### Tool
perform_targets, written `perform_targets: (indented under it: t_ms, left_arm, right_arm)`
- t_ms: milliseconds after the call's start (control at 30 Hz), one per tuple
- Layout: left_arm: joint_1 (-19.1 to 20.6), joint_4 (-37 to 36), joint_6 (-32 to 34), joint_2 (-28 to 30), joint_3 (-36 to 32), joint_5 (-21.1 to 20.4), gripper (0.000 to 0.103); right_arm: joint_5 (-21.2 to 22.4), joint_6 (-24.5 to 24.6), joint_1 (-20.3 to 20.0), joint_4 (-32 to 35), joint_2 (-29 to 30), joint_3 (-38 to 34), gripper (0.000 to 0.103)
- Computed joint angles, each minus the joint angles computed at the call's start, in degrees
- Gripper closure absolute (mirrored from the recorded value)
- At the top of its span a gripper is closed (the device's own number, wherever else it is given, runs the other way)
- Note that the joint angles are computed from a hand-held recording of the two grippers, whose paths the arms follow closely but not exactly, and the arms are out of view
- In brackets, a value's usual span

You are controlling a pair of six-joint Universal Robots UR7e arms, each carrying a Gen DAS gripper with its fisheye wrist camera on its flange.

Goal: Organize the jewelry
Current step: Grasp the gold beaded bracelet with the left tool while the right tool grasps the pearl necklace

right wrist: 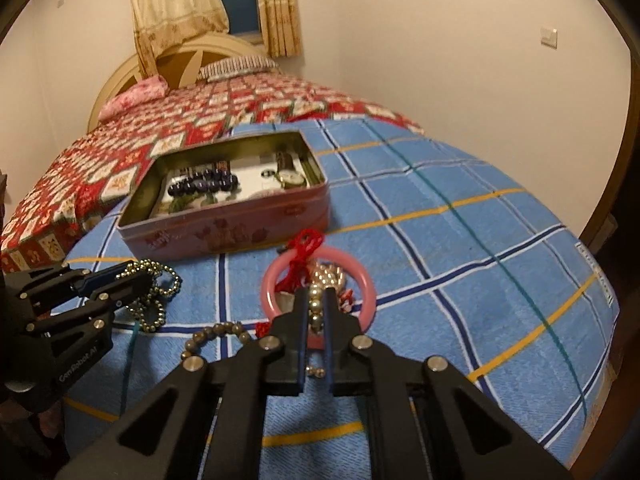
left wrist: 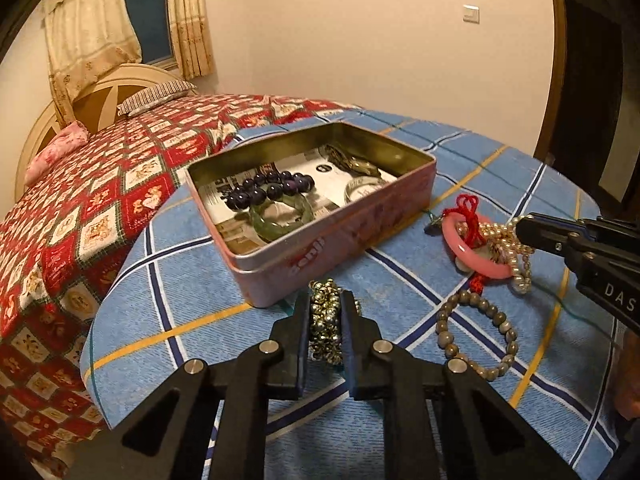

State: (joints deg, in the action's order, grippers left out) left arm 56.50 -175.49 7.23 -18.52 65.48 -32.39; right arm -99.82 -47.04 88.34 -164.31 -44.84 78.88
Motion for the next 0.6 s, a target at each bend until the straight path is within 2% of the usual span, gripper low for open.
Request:
perform_targets:
  t_ms: [300, 600]
  left_arm:
    - [-0.87, -3.24, 0.55, -0.78, 2.29, -0.45, 0.09]
    - [-2.31, -7.64, 5.05, -0.62, 1.82, 3.89, 0.09]
  right_arm:
    - [2.66, 0.68, -0.28, -3.02, -2.4, 2.0, 0.095]
    - [3.32, 0.3, -0.24, -4.91, -3.06, 2.58, 0.095]
